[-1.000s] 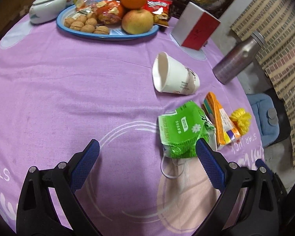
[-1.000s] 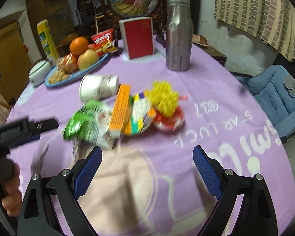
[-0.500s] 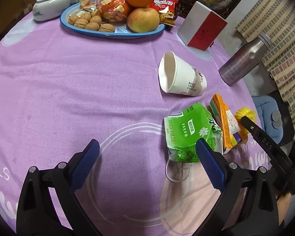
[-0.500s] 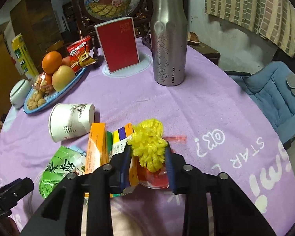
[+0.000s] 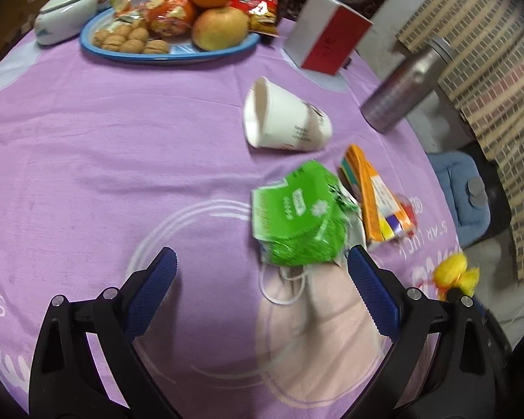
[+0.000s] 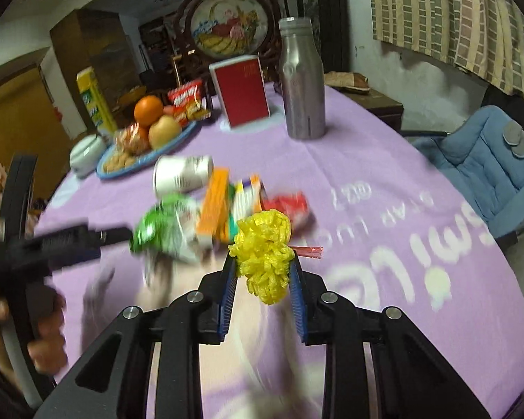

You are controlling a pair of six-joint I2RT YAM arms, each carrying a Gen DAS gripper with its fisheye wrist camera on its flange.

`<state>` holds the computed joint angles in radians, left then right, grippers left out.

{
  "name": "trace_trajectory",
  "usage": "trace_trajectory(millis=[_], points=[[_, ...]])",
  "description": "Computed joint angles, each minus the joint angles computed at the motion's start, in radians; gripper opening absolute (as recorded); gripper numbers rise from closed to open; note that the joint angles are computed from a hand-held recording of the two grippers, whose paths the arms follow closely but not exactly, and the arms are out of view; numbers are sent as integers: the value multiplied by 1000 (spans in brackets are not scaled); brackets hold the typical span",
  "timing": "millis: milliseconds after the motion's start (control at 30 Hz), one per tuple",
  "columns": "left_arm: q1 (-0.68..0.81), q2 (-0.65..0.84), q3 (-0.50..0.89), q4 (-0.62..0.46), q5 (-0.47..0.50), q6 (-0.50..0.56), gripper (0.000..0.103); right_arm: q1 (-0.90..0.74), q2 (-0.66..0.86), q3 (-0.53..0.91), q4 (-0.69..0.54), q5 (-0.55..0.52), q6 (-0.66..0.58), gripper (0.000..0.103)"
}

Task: Collect trash
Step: 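Close the left tool on the green snack bag while the right tool holds the ribbon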

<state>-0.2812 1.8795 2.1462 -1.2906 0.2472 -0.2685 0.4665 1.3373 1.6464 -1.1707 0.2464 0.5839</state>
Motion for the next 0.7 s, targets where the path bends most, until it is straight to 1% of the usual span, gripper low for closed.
trace_trajectory(millis=[67,133,233,333,433,533,567,600,633,667,700], points=[[-16,-20,-34,38,-27,-9,95,34,-33,-38,-26,30,18,29],[-25,-41,-75,85,-37,-24,95,47,-66,-75,-45,32,47,29],[-31,-55,-115,141,-30,-42,95,58,-107,-121,-55,24,84,29],[-37,-57,-157,201,-1,-61,95,67,-139,-153,-60,16,113,29],[-49,-37,-169,228,12,-73,95,85,-160,-170,-58,22,143,29],[-56,-8,-163,218,23,-88,94,94,-167,-175,-57,25,161,29],[-59,-12,-173,229,16,-89,93,96,-172,-180,-56,24,166,29],[-62,-13,-174,231,5,-87,89,99,-173,-182,-58,27,171,29],[-63,-14,-175,231,6,-84,78,102,-175,-183,-60,28,176,29],[-62,-13,-174,230,10,-80,73,104,-177,-184,-62,30,180,29],[-58,-13,-175,229,25,-73,65,109,-180,-186,-64,33,187,29]])
